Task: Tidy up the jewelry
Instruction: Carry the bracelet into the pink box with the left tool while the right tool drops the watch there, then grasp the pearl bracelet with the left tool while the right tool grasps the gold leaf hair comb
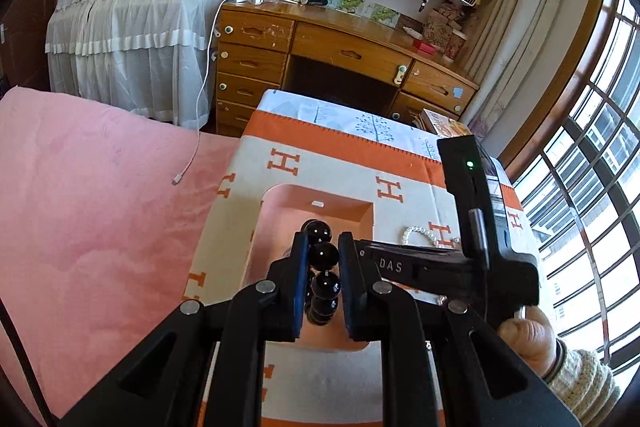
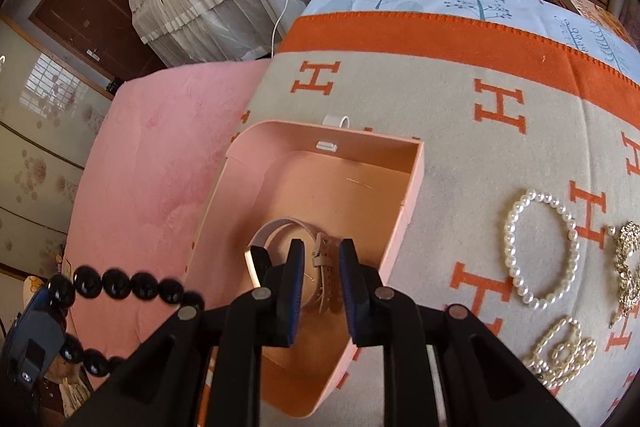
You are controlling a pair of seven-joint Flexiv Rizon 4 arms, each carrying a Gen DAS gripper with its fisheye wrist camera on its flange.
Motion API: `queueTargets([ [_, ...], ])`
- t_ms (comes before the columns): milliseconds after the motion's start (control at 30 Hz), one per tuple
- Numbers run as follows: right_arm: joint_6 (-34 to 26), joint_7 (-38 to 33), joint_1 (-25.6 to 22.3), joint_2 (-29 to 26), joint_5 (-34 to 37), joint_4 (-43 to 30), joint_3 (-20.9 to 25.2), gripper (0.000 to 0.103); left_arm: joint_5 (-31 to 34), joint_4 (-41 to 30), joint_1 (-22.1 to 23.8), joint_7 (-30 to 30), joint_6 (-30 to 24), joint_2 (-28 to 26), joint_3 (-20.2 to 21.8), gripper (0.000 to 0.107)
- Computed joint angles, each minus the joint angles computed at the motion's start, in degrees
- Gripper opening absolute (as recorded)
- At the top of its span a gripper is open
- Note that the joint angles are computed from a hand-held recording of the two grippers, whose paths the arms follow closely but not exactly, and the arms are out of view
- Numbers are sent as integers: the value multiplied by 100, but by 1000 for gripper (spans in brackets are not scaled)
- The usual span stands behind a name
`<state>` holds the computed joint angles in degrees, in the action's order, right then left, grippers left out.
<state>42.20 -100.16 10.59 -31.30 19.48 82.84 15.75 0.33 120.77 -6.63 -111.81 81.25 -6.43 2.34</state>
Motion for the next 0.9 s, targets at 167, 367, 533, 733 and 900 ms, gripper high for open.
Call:
queueTargets([
  [167,398,-136,-272,345,283,429,-4,18,-437,-278,103,372,-72,-433,-232,13],
  [367,673,-373,-435,683,445,950,-42,18,324,-586,-503,-516,-623,-909,573,13],
  [533,949,-670,-452,949,528,1388,2,18,2464,-1075,-1310,-2508,-1612,-900,1453,81],
  [733,1094,-990,-375,1278,640,1775,21,18,3234,-1051,-1256,-3056,-1795,-569,1228,86],
  [900,1553,-1116,-241,1550,584,2253,-54,18,3374,-954,-1026,-3137,-1780,-296,843,86],
])
